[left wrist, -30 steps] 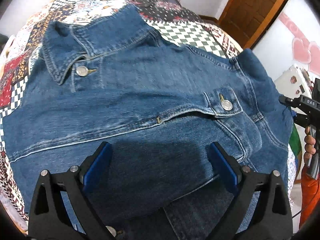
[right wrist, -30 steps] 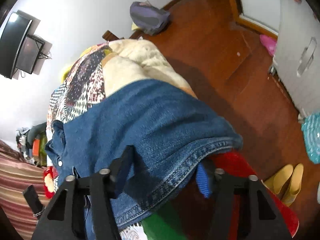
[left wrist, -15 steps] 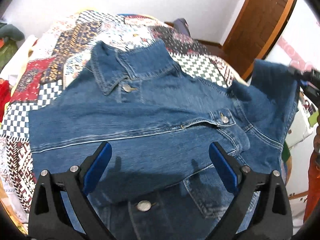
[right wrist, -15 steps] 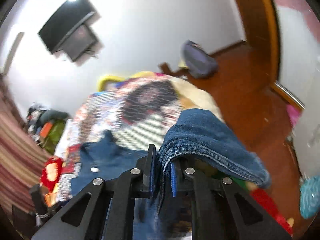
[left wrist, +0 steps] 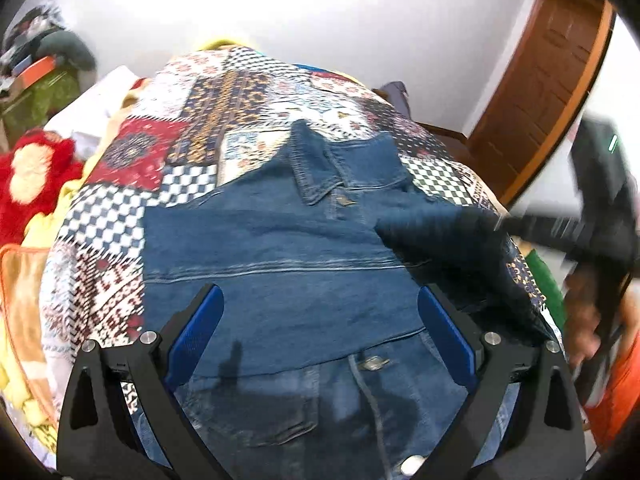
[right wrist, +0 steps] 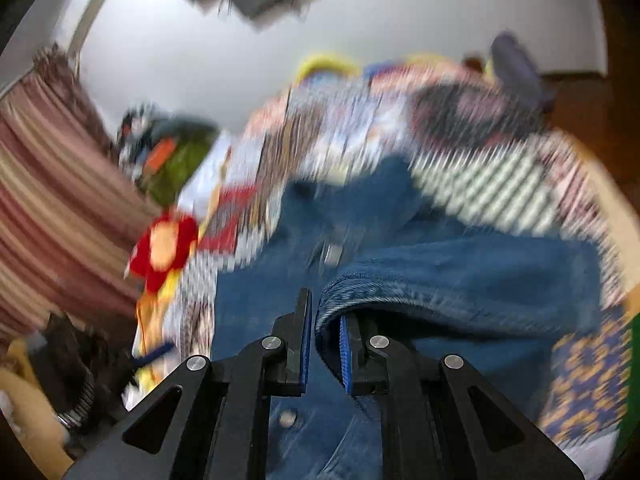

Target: Fold large clothes

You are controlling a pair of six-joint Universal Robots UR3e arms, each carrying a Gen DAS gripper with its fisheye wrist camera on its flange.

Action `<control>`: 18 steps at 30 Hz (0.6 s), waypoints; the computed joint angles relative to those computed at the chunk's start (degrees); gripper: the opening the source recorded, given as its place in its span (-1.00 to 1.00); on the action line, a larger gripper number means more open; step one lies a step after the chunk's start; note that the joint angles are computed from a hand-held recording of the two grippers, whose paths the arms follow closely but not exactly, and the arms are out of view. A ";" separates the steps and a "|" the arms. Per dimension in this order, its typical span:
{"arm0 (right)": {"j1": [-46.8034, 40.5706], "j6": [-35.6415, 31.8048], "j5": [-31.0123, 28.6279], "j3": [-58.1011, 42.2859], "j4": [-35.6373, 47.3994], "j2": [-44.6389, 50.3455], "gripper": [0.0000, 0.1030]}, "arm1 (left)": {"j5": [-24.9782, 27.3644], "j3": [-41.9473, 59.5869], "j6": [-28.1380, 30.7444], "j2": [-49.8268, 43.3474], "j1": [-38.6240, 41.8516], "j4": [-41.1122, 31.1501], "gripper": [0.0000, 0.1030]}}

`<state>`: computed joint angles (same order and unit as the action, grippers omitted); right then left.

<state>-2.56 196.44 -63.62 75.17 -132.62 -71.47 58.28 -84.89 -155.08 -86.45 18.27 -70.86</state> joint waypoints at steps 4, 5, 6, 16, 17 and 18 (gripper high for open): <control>4.13 -1.82 -2.24 2.37 2.65 3.00 -0.81 | -0.51 -1.76 1.15 1.71 2.72 -1.76 0.91; 4.65 -2.07 -2.47 3.25 3.32 3.15 -0.81 | -0.49 -2.60 1.39 2.22 3.03 -1.66 0.91; 5.01 -2.39 -2.31 3.90 4.15 3.58 -0.81 | -0.44 -3.33 1.63 2.79 3.26 -1.69 0.91; 1.86 -8.84 1.58 13.80 10.83 -5.13 -0.80 | 1.34 -3.95 0.79 3.38 -0.57 -1.47 0.91; 0.91 -9.81 2.64 14.94 11.92 -6.77 -0.80 | 1.80 -3.32 0.45 3.06 -1.63 -1.22 0.91; -0.39 -11.18 3.76 16.25 13.52 -8.74 -0.80 | 2.37 -2.66 0.09 2.69 -2.74 -0.88 0.91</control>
